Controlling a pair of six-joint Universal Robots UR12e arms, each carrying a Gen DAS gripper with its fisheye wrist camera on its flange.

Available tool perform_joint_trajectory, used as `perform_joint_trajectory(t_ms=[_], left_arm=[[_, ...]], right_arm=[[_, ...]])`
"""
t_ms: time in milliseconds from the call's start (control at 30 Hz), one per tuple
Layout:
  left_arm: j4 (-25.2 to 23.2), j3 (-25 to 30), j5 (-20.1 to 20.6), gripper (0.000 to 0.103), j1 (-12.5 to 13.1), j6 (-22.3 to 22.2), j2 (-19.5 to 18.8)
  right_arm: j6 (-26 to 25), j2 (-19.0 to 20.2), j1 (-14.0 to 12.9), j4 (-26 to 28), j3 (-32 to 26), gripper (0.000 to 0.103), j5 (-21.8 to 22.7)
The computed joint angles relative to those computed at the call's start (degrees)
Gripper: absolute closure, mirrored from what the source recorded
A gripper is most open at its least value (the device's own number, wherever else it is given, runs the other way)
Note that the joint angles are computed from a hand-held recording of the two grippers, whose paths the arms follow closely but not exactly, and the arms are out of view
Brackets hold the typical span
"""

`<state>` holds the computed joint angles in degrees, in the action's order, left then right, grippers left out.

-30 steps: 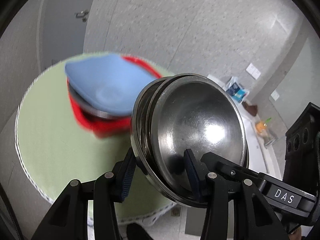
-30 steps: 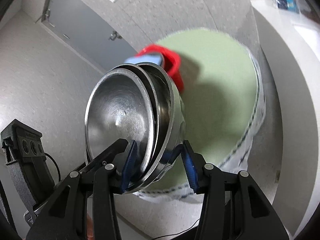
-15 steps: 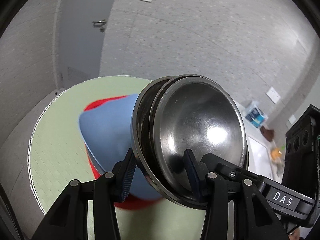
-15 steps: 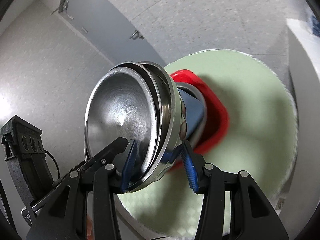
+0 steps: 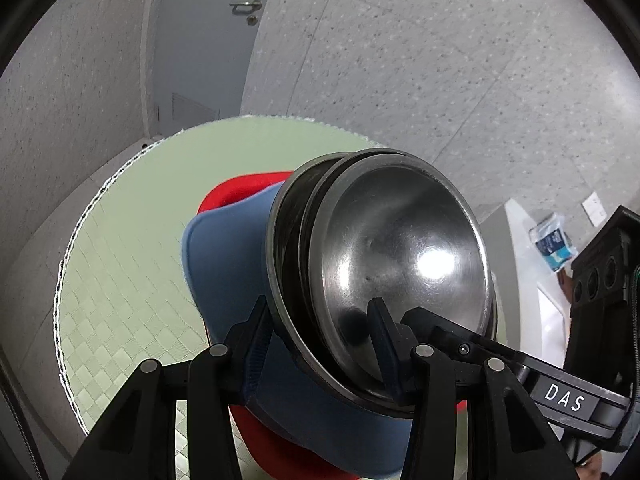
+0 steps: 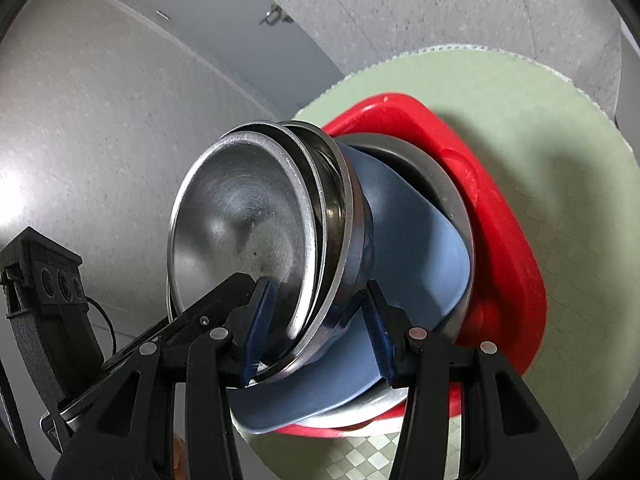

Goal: Organize plates and bowls
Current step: 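Lower the bowls onto the blue plate in the basin and open the left gripper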

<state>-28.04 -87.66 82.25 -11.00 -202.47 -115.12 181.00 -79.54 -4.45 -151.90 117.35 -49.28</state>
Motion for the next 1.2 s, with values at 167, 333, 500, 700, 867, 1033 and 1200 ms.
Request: perform_joint_trajectory(t_ms=[167, 333, 500, 700, 867, 1033, 1200], left_arm=[[-1.16, 2.78, 0.69, 0.06, -0.42, -0.21, -1.79], [-1.18, 3.29, 0.61, 0.06, -0.26, 0.09, -2.31], [-0.14, 1.31, 0.17, 0.06, 0.15, 0.56, -1.38], [0.02, 0.93, -0.09, 0.059, 0.26, 0.93, -1.11], [0.58, -0.19, -0.34, 0.059, 0.46, 1.33, -0.37], [1.52, -1.34, -0.94, 0.055, 0.81, 1.11, 0.59], [3.0, -2.9, -0.25, 0.05, 0.85, 1.43, 1.6]], right_arm=[[-0.39, 0.68, 0.32, 0.94, -1.04, 0.056, -0.83], [-0.55, 0.79, 0.52, 1.14, -1.32, 0.056, -2.14], [0.37, 0.12, 1.14, 1.12, -1.12, 0.056, -3.42], [1.33, -1.16, 1.42, 0.14, 0.07, 0.056, -4.09], [2.19, -1.91, 1.73, -0.59, 0.68, 0.055, -4.88], [3.13, -3.11, 2.07, -1.52, 1.46, 0.048, -6.23], [3.56, -3.79, 2.29, -2.69, 1.98, 0.043, -7.15]])
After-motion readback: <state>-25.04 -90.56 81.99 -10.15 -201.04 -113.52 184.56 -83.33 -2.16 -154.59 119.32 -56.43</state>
